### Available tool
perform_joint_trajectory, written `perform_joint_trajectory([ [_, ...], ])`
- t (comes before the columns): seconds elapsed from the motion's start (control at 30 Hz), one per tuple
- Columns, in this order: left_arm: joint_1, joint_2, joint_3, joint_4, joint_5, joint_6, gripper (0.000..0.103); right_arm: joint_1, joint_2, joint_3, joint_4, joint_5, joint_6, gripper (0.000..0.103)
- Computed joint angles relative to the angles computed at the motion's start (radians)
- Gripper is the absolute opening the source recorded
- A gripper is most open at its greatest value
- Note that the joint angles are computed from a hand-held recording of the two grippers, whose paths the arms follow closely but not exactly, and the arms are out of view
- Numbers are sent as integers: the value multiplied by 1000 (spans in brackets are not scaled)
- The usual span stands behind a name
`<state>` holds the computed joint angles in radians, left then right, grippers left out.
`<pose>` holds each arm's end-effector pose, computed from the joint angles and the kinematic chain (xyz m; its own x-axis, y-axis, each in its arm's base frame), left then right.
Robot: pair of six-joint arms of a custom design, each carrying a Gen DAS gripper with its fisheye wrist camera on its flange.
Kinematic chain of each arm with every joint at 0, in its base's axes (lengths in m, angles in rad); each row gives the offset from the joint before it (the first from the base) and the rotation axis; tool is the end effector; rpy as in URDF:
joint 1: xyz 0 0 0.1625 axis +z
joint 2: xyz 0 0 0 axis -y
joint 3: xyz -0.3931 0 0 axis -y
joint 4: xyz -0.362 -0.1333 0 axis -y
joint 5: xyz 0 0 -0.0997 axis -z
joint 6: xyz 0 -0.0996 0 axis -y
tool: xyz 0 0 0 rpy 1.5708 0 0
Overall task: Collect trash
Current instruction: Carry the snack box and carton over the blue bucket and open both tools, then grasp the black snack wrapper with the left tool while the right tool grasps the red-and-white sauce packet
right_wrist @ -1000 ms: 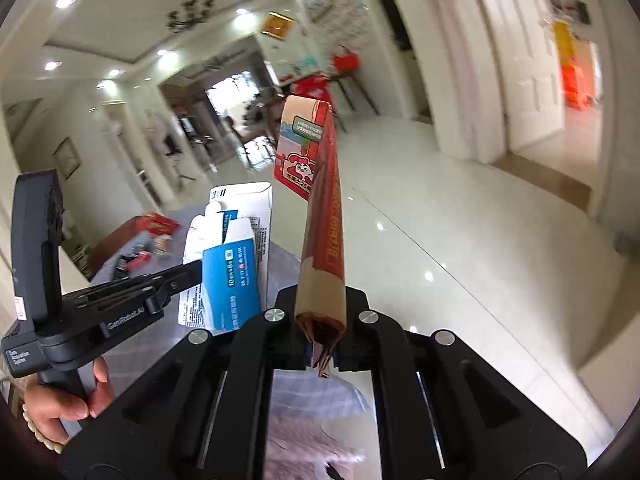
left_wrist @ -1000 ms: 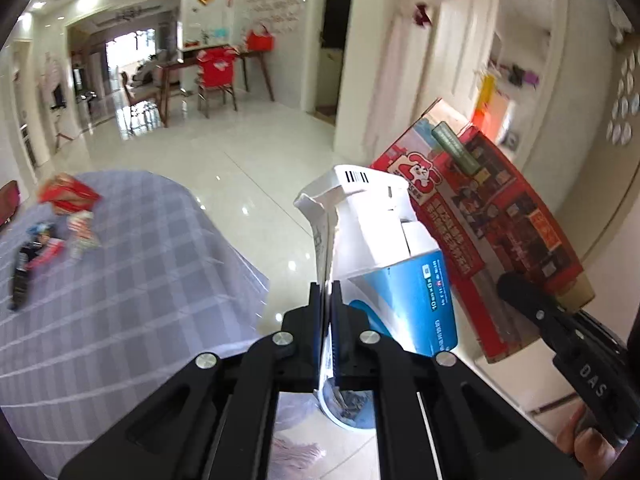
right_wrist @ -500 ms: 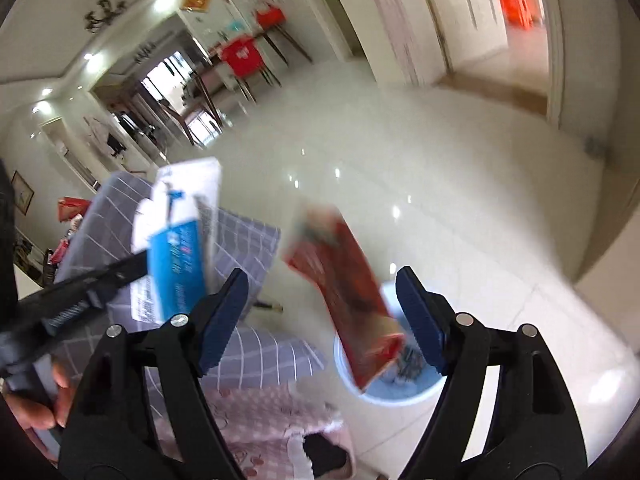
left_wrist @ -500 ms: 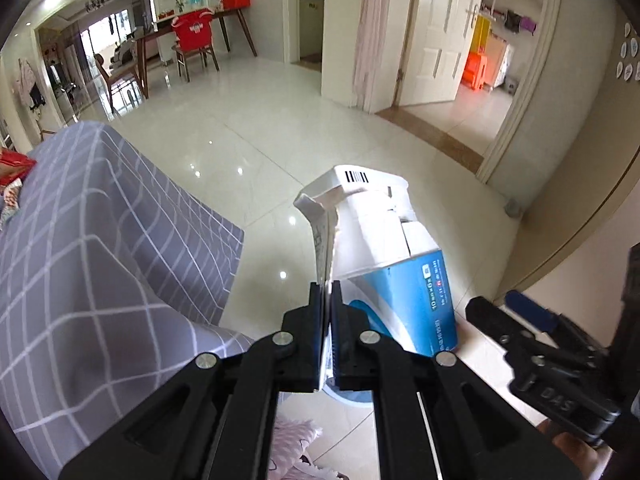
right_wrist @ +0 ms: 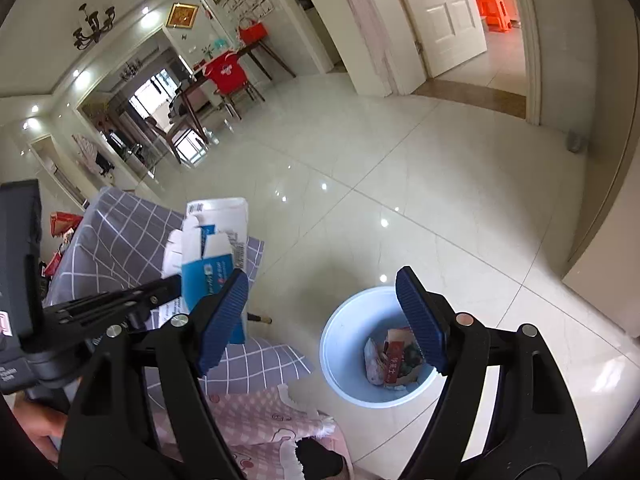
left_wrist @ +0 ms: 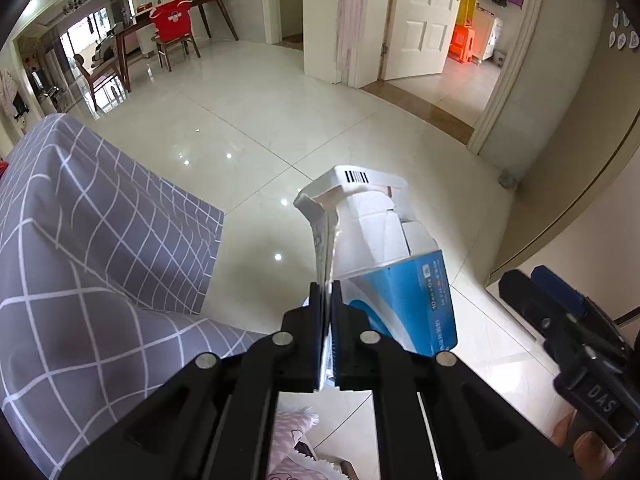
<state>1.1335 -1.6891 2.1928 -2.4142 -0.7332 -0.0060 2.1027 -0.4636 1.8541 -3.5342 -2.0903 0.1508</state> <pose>0.0240 -0.4382 0.3485 -0.7135 0.0540 -0.6986 0.3950 0.8545 -0.3374 0.3498 -0.4290 -0.0365 -0.9386 -0.0972 0.3310 -0.2885 0.7473 -0.5986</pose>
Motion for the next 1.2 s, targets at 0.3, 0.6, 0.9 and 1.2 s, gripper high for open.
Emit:
perform_joint_trajectory([
  [0.3, -23, 37, -33, 18, -21, -23, 31, 14, -18, 25, -102, -28, 17, 76],
  [0.6, -64, -5, -8, 8, 45, -32, 85, 26, -30, 29, -93, -45, 50, 76],
  [0.9, -105, -140, -19, 133, 100, -52, 85, 83, -1, -58, 8, -28, 49, 76],
  [1.2, -108, -320, -117, 247, 207, -4, 85, 185, 109, -317, 212, 49, -3, 76],
])
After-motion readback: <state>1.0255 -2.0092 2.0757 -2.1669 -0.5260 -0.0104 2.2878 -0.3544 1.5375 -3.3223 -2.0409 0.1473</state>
